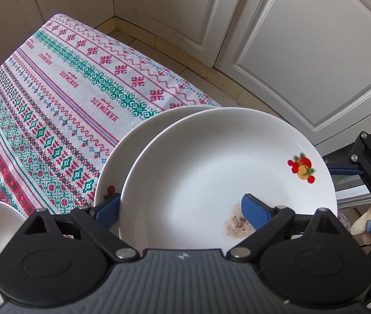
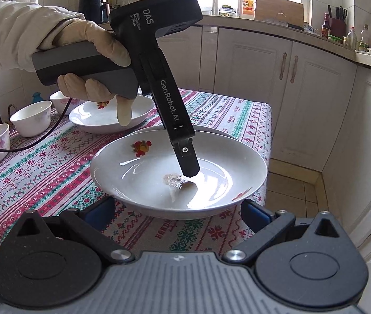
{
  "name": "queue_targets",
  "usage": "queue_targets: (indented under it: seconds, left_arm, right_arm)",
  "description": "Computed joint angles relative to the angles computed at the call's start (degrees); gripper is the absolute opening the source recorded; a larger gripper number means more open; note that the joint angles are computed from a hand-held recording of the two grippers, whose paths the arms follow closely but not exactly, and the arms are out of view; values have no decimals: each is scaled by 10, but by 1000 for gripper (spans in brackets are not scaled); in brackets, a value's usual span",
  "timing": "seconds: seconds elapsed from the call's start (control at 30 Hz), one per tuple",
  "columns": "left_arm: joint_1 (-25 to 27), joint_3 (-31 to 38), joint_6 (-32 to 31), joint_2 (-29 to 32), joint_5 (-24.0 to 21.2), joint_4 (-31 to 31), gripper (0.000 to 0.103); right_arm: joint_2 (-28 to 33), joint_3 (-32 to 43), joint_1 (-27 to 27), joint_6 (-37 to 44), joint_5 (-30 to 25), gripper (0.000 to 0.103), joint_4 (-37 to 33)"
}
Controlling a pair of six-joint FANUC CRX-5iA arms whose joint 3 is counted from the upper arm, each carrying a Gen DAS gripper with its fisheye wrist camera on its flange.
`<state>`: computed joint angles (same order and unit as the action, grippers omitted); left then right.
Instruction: Organize plates and bowls
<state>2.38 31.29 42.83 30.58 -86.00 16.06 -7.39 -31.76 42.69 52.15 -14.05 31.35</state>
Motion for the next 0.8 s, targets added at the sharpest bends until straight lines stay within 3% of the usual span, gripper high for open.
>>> queue_targets:
  seconds: [0.47,0.8]
  left_arm:
    - [6,-8,8,-9,14,14,96]
    - [19,-68,-3,-51,75,27,96]
  right_arm:
    - [15,20,8,11,-26,103,-14]
    - [4,5,20,-64,-55,103,39]
